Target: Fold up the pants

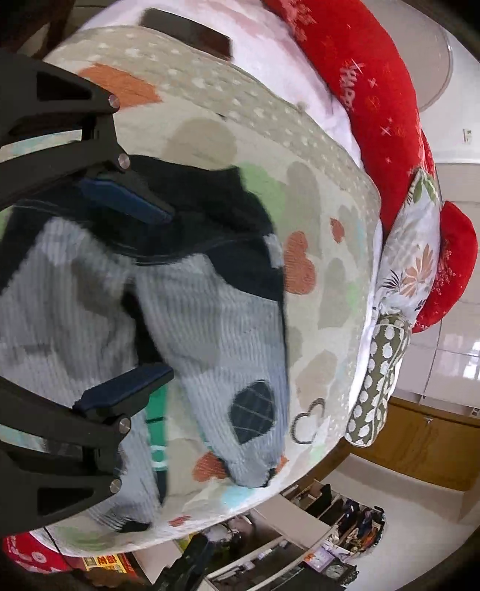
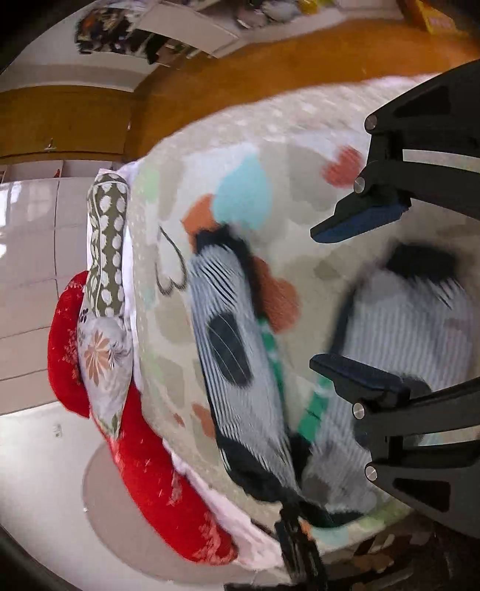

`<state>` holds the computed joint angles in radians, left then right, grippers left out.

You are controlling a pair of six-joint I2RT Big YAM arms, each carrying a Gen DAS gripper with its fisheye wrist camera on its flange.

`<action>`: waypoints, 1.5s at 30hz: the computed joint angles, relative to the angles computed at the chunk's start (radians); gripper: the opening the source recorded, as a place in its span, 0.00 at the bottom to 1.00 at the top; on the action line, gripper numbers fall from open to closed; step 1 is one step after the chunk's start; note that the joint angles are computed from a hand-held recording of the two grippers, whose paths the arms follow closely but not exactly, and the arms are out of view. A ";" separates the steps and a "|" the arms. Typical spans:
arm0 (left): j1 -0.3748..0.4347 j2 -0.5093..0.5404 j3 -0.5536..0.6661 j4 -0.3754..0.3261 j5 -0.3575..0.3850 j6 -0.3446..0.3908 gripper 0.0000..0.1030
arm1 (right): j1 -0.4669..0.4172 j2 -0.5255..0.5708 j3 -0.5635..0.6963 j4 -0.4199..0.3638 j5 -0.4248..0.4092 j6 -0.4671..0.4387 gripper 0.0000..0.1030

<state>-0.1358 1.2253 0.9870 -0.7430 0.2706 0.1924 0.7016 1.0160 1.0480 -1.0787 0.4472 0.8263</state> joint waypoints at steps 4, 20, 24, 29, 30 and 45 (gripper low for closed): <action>-0.033 0.135 0.128 -0.024 -0.001 0.026 0.75 | -0.173 0.082 0.061 0.031 -0.091 -0.238 0.64; -0.095 0.628 0.566 -0.251 -0.025 0.303 0.81 | -0.411 0.561 0.372 0.082 -0.309 -0.683 0.64; -0.100 0.615 0.552 -0.253 -0.034 0.331 0.74 | -0.416 0.611 0.383 0.088 -0.349 -0.683 0.64; -0.102 0.555 0.502 -0.240 -0.004 0.357 0.05 | -0.395 0.583 0.366 0.099 -0.395 -0.650 0.04; -0.108 0.538 0.483 -0.213 -0.016 0.350 0.05 | -0.388 0.575 0.363 0.099 -0.382 -0.645 0.04; -0.040 0.020 0.058 -0.047 0.071 0.309 0.05 | -0.147 0.225 0.197 0.062 -0.195 -0.407 0.03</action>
